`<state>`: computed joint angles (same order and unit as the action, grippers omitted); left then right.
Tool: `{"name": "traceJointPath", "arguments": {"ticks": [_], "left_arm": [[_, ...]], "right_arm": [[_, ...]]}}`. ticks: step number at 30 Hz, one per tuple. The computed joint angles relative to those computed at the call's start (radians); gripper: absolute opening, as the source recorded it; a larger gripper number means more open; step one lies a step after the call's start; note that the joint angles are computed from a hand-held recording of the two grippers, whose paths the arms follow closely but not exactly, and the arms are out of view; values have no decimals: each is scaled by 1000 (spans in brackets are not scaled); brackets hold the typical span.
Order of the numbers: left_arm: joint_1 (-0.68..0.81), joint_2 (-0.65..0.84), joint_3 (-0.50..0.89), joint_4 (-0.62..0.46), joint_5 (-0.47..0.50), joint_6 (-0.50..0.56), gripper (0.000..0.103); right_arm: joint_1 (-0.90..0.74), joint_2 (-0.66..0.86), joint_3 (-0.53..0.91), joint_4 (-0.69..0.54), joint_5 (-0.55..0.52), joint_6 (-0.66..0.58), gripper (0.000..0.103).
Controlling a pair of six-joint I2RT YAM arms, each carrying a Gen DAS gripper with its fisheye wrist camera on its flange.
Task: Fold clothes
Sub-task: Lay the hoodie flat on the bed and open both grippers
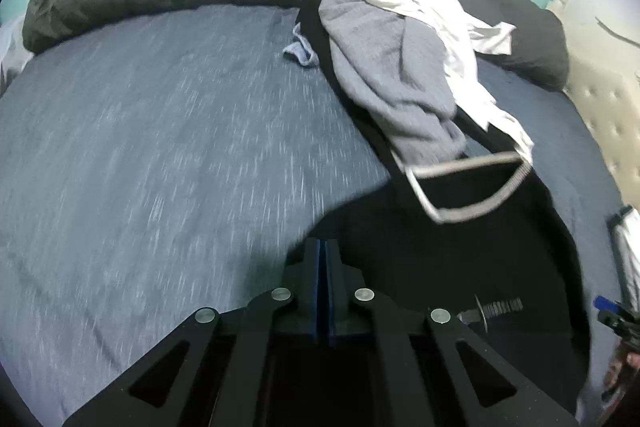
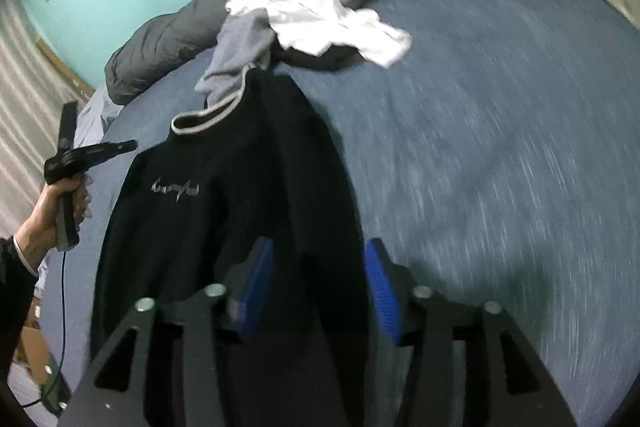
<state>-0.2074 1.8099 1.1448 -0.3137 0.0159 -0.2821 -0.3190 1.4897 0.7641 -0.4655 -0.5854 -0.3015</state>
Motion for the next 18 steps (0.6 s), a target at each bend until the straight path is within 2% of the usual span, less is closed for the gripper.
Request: {"name": "traceJointPath", "arguments": {"ticks": [5,9,18], "left_arm": [[13,-260,-236,-29,12,10,6],[22,-466,-390,-82,22,-9,14],[-77,-913,-648,-245,-18,-167,15]], "right_arm": [[-157,-117,-77,-179,-40,-135,55],[-280,-189,-124,-331,-58,-255,57],[-499,-273,-239,-495,-59,-445,58]]}}
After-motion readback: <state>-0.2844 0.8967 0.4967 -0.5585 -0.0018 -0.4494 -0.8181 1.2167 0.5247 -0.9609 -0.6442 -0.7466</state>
